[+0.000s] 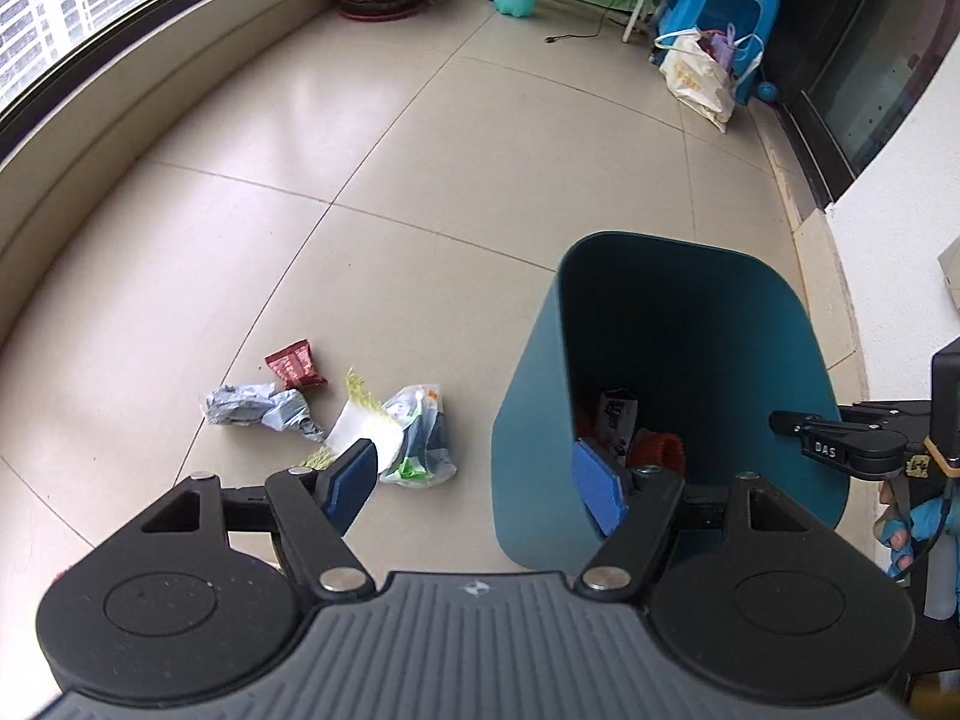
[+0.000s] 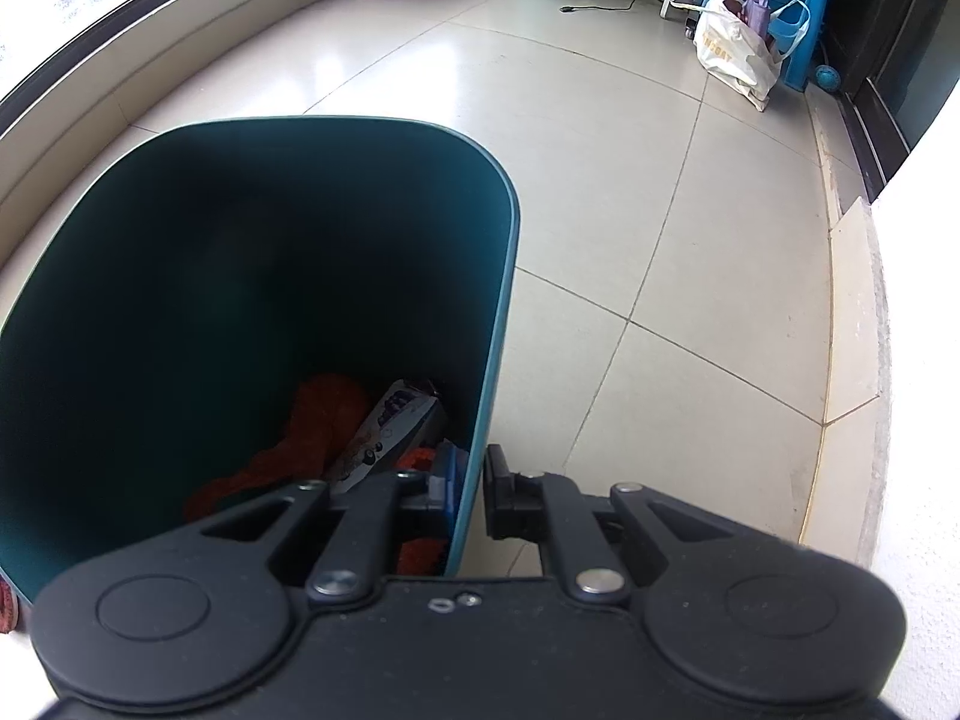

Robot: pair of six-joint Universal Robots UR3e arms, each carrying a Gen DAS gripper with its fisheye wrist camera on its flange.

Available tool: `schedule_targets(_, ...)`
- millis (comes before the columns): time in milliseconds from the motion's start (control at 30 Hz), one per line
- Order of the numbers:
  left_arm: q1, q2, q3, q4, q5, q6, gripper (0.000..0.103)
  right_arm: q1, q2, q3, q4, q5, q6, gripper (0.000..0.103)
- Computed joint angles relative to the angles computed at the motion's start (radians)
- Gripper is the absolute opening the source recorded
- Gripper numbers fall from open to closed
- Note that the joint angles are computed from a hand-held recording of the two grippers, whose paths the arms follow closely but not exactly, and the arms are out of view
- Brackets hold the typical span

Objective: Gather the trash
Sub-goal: 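Lower the left tool to the coffee stick sachet and grasp it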

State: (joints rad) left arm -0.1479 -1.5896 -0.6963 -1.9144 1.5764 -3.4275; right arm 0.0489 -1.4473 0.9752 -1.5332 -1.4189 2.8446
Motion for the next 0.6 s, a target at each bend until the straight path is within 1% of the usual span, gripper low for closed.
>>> schedule_targets(133,0.085,0.111,-0.223,0.076,0.022,0.017,0.071,0.009,0.003,-0.006,0.001,-0.01,0.006,0.008)
schedule_targets(200,0.155,0.179,-0.354,0.125,0.019,0.043,0.071,0.012,0.002,-0.007,0.0,-0.016,0.007,0.008)
schedule_targets(300,0.287,0.292,-0.602,0.218,0.029,0.091,0.071,0.021,-0.005,0.004,-0.011,-0.028,-0.002,0.008)
schedule_targets(367,0.405,0.351,-0.745,0.249,-0.017,0.13,0.071,0.024,-0.01,0.008,-0.012,-0.03,-0.003,0.008)
schedule_targets(500,0.588,0.423,-0.991,0.309,-0.086,0.179,0.071,0.025,-0.019,0.015,-0.012,-0.029,-0.008,0.008)
schedule_targets(600,0.681,0.454,-1.154,0.357,-0.122,0.17,0.071,0.034,-0.024,0.023,-0.018,-0.037,-0.011,0.01)
